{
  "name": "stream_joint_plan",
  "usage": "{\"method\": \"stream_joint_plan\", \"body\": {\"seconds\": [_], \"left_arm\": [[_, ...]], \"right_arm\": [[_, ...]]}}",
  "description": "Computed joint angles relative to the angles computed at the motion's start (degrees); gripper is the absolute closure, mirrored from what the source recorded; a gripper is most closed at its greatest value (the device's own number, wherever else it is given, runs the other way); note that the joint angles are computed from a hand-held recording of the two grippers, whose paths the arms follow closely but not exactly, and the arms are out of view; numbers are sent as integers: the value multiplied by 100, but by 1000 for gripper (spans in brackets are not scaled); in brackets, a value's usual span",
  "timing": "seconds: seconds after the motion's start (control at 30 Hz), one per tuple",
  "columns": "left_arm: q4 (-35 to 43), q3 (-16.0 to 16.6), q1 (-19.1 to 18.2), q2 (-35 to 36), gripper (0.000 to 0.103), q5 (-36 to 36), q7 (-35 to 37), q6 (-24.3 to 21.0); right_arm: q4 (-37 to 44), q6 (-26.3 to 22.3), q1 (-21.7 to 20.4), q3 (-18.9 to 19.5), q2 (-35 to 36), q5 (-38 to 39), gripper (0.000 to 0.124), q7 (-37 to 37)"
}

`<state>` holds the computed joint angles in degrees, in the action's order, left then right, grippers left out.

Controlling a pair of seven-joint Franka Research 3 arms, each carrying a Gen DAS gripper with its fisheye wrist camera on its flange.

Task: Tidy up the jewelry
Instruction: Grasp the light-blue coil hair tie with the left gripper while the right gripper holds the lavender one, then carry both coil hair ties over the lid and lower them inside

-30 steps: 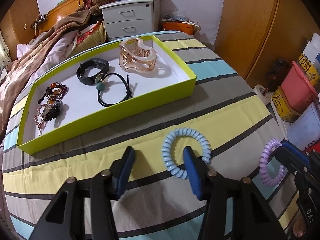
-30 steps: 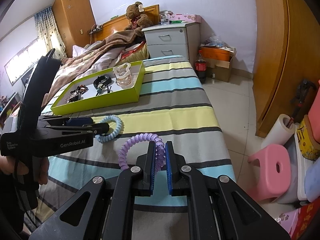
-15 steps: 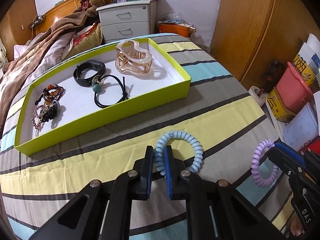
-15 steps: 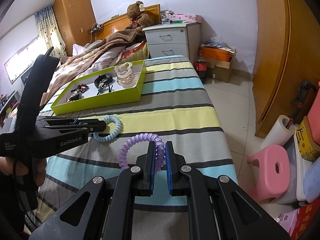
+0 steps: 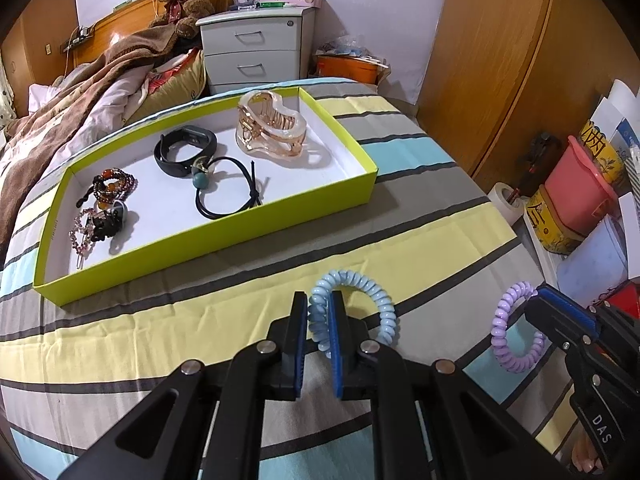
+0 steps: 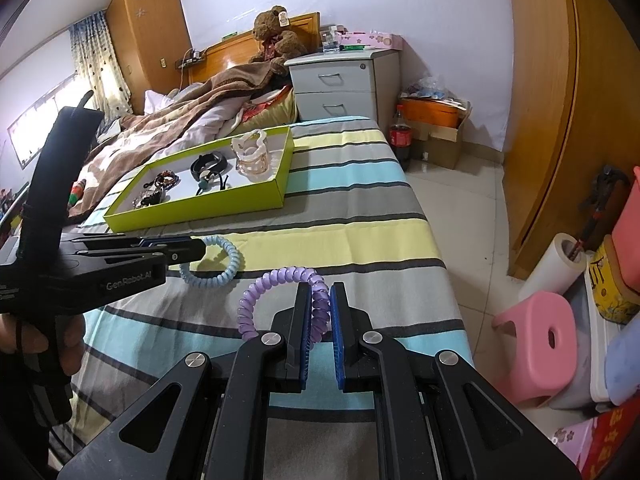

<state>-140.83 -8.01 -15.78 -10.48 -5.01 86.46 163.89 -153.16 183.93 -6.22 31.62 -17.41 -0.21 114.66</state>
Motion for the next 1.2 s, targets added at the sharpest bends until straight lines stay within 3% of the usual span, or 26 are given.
{"method": "stream_joint_plan", "body": {"seconds": [0.67, 1.03, 1.2], "left_arm": [[-238, 259, -145, -439, 93, -240, 176, 169], [-335, 509, -118, -728, 93, -258, 267, 304], [-322, 786, -207, -787, 93, -446, 557, 298]], "right_arm": [[114, -169, -222, 282, -261, -301, 114, 320], [596, -277, -758, 811, -172, -878, 114, 705], [811, -266, -1051, 1093, -48, -1169, 114, 1000]]}}
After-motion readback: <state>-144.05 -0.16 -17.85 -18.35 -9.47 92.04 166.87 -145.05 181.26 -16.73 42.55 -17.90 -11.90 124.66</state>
